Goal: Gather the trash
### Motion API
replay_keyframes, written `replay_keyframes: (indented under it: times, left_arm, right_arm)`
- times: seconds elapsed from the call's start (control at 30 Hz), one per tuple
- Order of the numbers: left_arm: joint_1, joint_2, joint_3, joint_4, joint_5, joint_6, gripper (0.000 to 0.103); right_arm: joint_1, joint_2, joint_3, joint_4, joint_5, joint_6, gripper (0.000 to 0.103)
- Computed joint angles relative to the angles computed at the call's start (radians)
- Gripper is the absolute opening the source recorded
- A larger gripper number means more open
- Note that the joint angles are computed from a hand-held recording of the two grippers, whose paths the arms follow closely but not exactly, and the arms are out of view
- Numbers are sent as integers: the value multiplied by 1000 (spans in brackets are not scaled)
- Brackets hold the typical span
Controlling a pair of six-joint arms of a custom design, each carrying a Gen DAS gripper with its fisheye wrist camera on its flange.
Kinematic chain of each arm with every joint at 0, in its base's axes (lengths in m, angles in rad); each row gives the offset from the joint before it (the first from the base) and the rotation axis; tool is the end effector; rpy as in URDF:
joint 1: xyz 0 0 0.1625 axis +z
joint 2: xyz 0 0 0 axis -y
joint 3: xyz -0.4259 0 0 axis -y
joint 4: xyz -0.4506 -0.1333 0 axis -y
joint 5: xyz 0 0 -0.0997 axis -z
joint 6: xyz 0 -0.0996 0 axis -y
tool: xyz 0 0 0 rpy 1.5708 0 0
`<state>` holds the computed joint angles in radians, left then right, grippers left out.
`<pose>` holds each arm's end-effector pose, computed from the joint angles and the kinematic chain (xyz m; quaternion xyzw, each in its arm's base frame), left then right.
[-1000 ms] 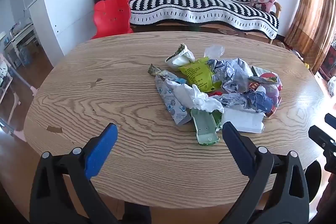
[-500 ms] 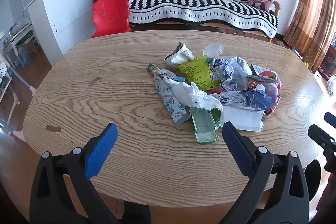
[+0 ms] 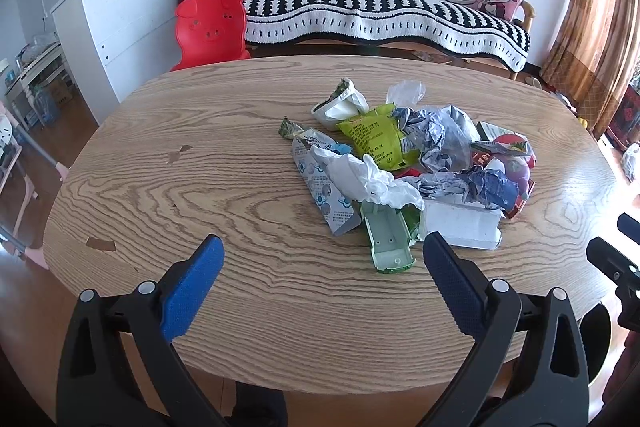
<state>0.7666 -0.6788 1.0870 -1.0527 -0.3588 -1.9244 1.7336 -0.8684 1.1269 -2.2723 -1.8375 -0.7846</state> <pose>-0.4025 -0.7022 0.1503 -0.1751 0.7582 -0.4235 0.4639 0.2421 -0.8136 0.3283 0.4151 -0.8738 0.1676 0.1901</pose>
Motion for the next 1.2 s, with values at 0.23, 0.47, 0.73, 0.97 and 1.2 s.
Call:
replay_keyframes:
  times: [0.23, 0.47, 0.73, 0.97, 1.2]
  left_arm:
    - [1, -4, 9, -21, -4, 14, 97]
    - [1, -4, 11, -25, -5, 14, 97]
    - [2, -8, 21, -38, -7, 22, 97]
    - [8, -26, 43, -70, -17, 49, 97]
    - [50, -39, 77, -302, -25, 254, 97]
  right_arm:
    - [1, -1, 2, -1, 0, 1, 97]
    - [1, -1, 1, 1, 1, 2, 97]
    - [3, -3, 5, 0, 1, 3, 97]
    - [6, -2, 8, 3, -7, 6, 97]
    - [6, -3, 9, 9, 12, -17, 97]
